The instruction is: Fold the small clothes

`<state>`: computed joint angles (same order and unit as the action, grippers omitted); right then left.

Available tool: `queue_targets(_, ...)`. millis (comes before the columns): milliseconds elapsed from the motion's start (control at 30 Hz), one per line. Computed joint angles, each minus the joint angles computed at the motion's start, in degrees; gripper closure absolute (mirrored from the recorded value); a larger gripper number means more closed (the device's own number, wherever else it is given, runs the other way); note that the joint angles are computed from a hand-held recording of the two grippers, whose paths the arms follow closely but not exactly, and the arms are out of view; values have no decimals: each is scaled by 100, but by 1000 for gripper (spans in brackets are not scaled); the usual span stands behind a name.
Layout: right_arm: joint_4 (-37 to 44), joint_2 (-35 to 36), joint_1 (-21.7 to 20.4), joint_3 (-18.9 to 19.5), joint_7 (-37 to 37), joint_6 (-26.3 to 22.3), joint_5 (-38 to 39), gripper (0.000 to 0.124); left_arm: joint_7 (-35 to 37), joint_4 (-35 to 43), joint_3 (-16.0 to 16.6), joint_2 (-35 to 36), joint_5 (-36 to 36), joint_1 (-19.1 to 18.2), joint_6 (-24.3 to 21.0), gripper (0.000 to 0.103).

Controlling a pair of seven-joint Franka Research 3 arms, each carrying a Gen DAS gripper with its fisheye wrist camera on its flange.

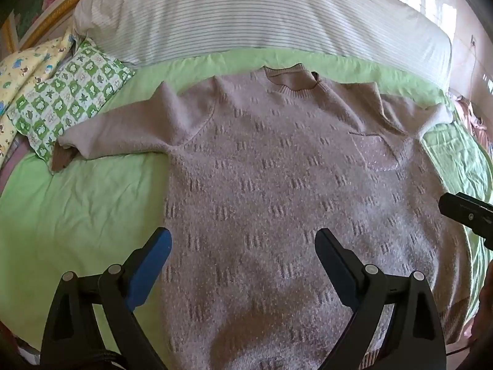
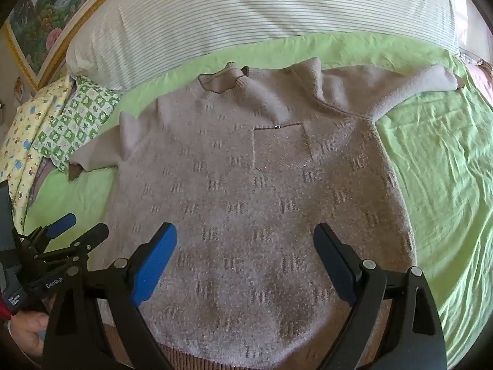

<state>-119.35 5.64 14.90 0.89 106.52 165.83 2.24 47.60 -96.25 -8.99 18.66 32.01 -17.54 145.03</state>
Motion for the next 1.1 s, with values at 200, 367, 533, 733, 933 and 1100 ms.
queue_targets(200, -31, -4, 31, -21, 55, 94, -138, 33, 54, 20, -7, 15, -76, 33, 46, 8)
queue_targets(367, -25, 1, 36, -20, 74, 68, -171, 33, 72, -7, -12, 6, -98, 30, 84, 8)
queue_targets(533, -26, -2, 38, -14, 83, 56, -172, 33, 42, -122, -3, -51, -101, 38, 142, 8)
queue_targets(733, -26, -6, 29, 4, 16, 51, -90, 33, 0, -95, 3, -34, -37, 19, 115, 8)
queue_targets(933, -62, -17, 32, 10, 4, 105, -72, 33, 2, -94, -13, -16, -66, 25, 215, 8)
queue_targets(1100, -85, -38, 9, 38, -92, 116, 66, 33, 50, -21, -13, 31, -102, 13, 236, 8)
